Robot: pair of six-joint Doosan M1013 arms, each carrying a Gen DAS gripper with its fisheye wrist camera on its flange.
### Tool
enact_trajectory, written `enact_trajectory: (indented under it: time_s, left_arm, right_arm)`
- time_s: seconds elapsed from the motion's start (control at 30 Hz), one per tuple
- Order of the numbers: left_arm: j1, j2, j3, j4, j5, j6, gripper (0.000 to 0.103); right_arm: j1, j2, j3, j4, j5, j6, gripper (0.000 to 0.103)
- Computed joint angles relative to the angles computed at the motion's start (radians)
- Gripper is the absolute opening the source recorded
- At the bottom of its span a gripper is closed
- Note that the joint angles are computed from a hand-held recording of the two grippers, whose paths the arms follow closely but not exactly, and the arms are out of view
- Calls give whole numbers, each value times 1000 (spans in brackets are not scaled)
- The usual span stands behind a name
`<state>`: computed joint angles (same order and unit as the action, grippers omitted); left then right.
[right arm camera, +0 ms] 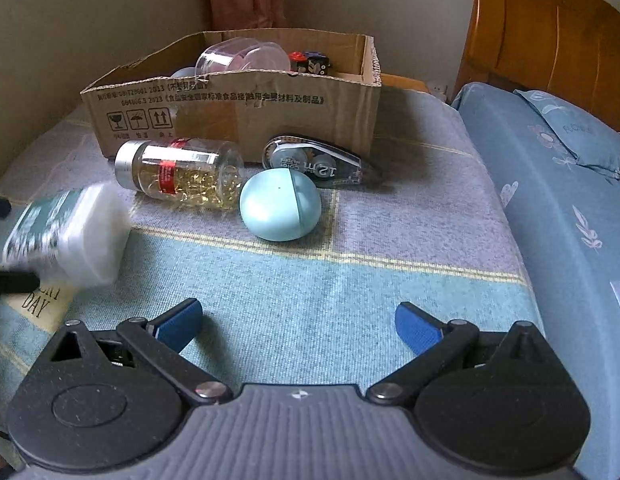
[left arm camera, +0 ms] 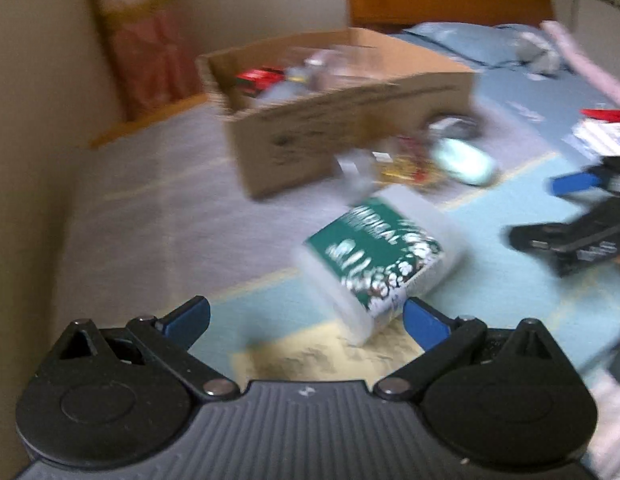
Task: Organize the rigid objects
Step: 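Withdraw both tools and move toward the white MEDICAL tub and blue egg, then grasp the white MEDICAL tub with the left tool while the right grasps the blue egg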
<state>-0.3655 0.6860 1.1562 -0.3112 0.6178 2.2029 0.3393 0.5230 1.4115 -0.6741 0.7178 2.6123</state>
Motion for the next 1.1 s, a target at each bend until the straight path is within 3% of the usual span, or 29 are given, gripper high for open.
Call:
enact_trajectory:
  time_s: [0.07,0.2,0.27,0.5,0.77,0.87,1.03,1.1]
  left_arm:
    - [-5,-2,6,86,-42,-94,102]
    - [15,2,-12,-103,44,44,102]
    - [12,2,-12,-128,52,50,102]
    - [-1,10,-26,-150,64,33,102]
    - [-18,37,-66,-137,66,-43,101]
    - [-24,49,-86,-93,65,-108,92]
    - [-17,60,-104,-115,102,-132,90]
    - [-17,58,-100,-114,98,-131,90]
  right_arm:
    - [4,0,4,-21,0,22,103]
    - [6,-1,14,-59,-17,55,103]
    - [1,2,8,-39,-27,21,103]
    - [-25,33,-49,52,-53,-124,103]
    - [-26,37,-48,31,-73,-118,103]
    - [-32,36,-46,42,-89,-144,103]
    - [-48,42,-61,111,-109,-251,103]
    - [-53,43,-63,118,-123,-273,95]
